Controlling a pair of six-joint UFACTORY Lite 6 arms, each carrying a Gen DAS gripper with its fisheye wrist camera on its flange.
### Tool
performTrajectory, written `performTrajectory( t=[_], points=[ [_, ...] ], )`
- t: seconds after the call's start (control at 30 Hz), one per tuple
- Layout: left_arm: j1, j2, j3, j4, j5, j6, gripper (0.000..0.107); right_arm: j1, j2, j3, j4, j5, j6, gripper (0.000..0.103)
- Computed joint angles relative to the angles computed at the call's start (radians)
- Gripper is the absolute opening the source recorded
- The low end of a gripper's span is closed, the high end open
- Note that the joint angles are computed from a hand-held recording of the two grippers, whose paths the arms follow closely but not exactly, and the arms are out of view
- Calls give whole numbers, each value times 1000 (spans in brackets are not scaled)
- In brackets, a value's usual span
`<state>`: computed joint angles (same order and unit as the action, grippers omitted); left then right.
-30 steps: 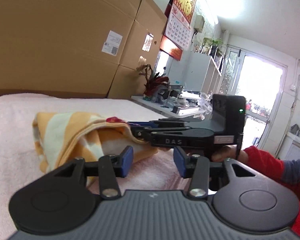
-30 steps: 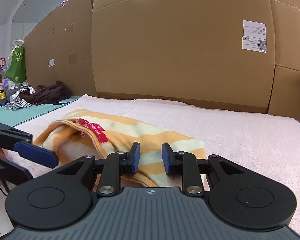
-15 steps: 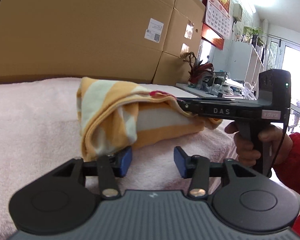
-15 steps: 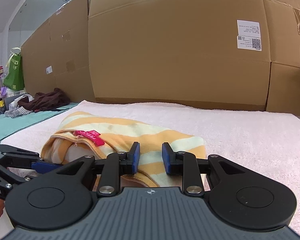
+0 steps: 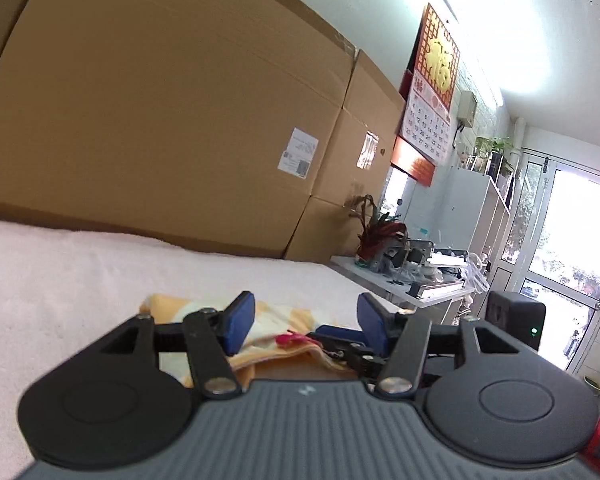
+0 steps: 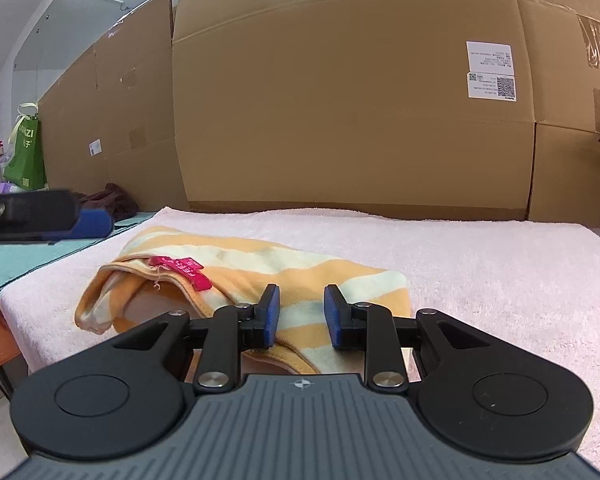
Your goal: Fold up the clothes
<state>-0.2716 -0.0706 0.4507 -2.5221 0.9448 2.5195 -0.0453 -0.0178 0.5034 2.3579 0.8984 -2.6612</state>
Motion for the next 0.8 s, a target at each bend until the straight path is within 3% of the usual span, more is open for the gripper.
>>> performTrajectory(
  t=[0.07, 0.2, 0.37, 0.43, 0.5, 0.57, 0.73, 0.8],
  points=[
    [-16, 88, 57, -11, -74, 18, 58, -6, -2, -4, -8, 5, 3, 26],
    [-34, 128, -4, -79, 3, 204, 59, -29, -3, -12, -42, 26, 8, 26],
    [52, 49, 17, 143, -40, -8, 60, -46, -77, -23, -68, 12, 47, 26],
    [102, -1, 20, 239, 2, -91, 62, -42, -124, -36, -58, 11, 52, 26],
    [128, -24, 42, 250, 49, -145, 70, -13, -143, -46, -3, -9, 19, 26],
    [130, 19, 95, 221, 84, -205, 71, 14, -126, -50, 66, -17, -33, 26],
    [38, 259, 223, 97, -21, -147, 49, 30, -59, -50, 124, -47, -101, 24],
    [37, 301, 202, 70, 32, -94, 50, -3, -66, -89, 119, -9, -148, 24]
  ],
)
